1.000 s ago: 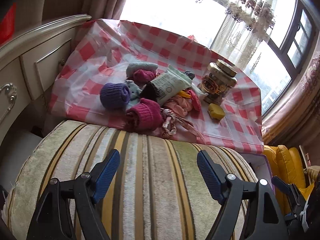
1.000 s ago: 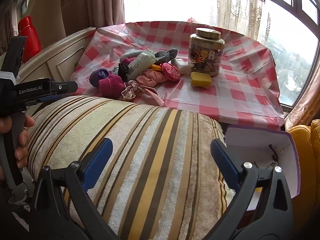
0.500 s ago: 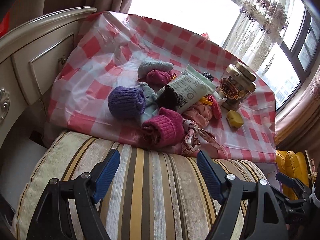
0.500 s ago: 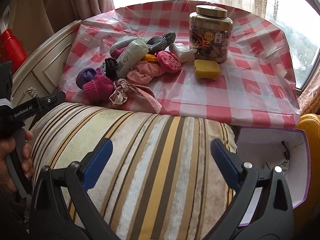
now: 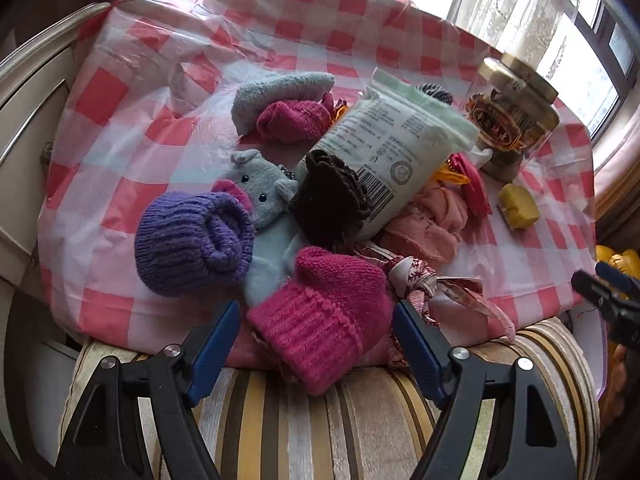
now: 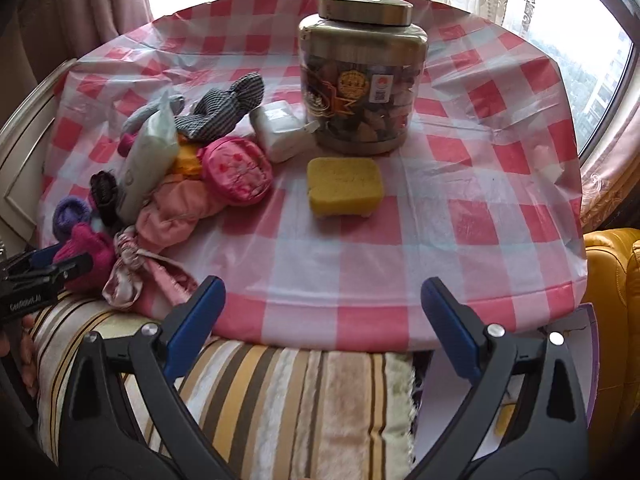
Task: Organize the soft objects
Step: 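Grasp the pink knit sock with the left tool while the right grasps the yellow rectangular sponge, then carry the pink sock and yellow sponge into the white box and release both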
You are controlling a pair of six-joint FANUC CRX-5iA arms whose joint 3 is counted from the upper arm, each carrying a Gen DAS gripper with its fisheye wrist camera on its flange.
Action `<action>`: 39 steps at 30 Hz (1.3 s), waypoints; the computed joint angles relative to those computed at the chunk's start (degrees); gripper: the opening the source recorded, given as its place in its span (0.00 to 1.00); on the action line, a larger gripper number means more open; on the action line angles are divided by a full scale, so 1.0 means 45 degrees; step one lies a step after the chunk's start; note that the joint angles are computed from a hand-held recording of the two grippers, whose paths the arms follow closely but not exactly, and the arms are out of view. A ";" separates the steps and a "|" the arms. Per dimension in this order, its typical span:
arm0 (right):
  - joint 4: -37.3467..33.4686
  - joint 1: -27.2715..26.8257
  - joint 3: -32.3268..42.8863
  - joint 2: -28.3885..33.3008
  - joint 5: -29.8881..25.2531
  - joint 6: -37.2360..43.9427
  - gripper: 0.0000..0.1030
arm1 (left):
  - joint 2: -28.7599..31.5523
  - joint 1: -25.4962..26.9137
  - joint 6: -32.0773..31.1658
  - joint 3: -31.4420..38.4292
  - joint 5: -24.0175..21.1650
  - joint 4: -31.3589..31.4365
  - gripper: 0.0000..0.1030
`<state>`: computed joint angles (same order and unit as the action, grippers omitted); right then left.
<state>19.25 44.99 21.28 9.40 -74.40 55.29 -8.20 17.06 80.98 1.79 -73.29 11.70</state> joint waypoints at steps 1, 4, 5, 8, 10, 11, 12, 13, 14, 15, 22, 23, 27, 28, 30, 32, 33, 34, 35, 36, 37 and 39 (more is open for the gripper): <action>0.0123 -0.0090 0.0110 0.0187 0.0123 -0.0007 0.96 | 0.0120 -0.0094 -0.0025 0.0063 -0.0052 -0.0137 0.64; 0.0334 -0.0339 0.0605 0.0872 0.0267 0.0076 0.96 | 0.0140 -0.0255 -0.0131 -0.0048 0.0072 -0.0357 0.52; 0.0344 -0.0416 0.0837 0.1139 0.0230 0.0172 0.96 | 0.0098 -0.0287 -0.0192 -0.0102 0.0146 -0.0357 0.51; 0.0157 -0.0610 0.1572 0.1863 0.0066 0.0596 0.96 | -0.0066 -0.0289 -0.0311 -0.0320 0.0349 -0.0308 0.44; 0.0160 -0.0671 0.1882 0.2224 0.0026 0.0812 0.96 | -0.0207 -0.0167 -0.0385 -0.0562 0.0532 -0.0062 0.42; 0.0206 -0.0696 0.1986 0.2374 0.0024 0.0860 0.96 | -0.0289 -0.0089 -0.0429 -0.0703 0.0625 0.0079 0.41; 0.0221 -0.0731 0.2090 0.2510 -0.0001 0.0893 0.96 | -0.0349 -0.0018 -0.0459 -0.0805 0.0708 0.0208 0.40; 0.0197 -0.0781 0.2219 0.2651 -0.0060 0.0940 0.96 | -0.0423 0.0045 -0.0508 -0.0916 0.0802 0.0329 0.39; 0.0146 -0.0837 0.2339 0.2774 -0.0110 0.0983 0.96 | -0.0442 0.0033 -0.0474 -0.0951 0.0887 0.0361 0.38; 0.0107 -0.0890 0.2418 0.2868 -0.0137 0.0976 0.96 | -0.0494 0.0039 -0.0469 -0.1007 0.0961 0.0382 0.38; -0.0772 -0.1187 0.2786 0.3164 -0.0388 0.1396 0.62 | -0.0765 -0.0029 -0.0397 -0.1197 0.1465 0.0302 0.37; -0.0831 -0.1187 0.2618 0.3024 -0.0187 0.1443 0.60 | -0.0806 -0.0042 -0.0388 -0.1209 0.1514 0.0274 0.37; -0.0682 -0.1081 0.1817 0.2359 0.0407 0.1142 0.58 | -0.1033 -0.0150 -0.0194 -0.1235 0.1777 -0.0007 0.37; -0.0682 -0.1075 0.1636 0.2160 0.0537 0.1043 0.58 | -0.1132 -0.0186 -0.0130 -0.1253 0.1882 -0.0102 0.37; -0.0543 -0.0909 0.1138 0.1689 0.0797 0.0704 0.58 | -0.1322 -0.0256 0.0002 -0.1277 0.2068 -0.0291 0.37; -0.0391 -0.0783 0.0662 0.1237 0.1046 0.0447 0.57 | -0.1470 -0.0314 0.0121 -0.1264 0.2207 -0.0456 0.37; -0.0342 -0.0715 0.0452 0.1016 0.1157 0.0363 0.57 | -0.1537 -0.0353 0.0181 -0.1251 0.2265 -0.0528 0.37; -0.0296 -0.0638 0.0275 0.0815 0.1235 0.0301 0.57 | -0.1595 -0.0386 0.0218 -0.1236 0.2303 -0.0563 0.37; -0.0249 -0.0578 0.0049 0.0598 0.1359 0.0244 0.57 | -0.1646 -0.0404 0.0231 -0.1224 0.2332 -0.0558 0.37; -0.0226 -0.0544 -0.0205 0.0377 0.1506 0.0211 0.57 | -0.1713 -0.0424 0.0234 -0.1234 0.2384 -0.0529 0.37; -0.0229 -0.0513 -0.0273 0.0293 0.1585 0.0187 0.57 | -0.1785 -0.0475 0.0235 -0.1240 0.2445 -0.0534 0.37; -0.0142 -0.0374 -0.0713 -0.0147 0.1762 -0.0035 0.57 | -0.1907 -0.0700 0.0328 -0.1176 0.2550 -0.0748 0.37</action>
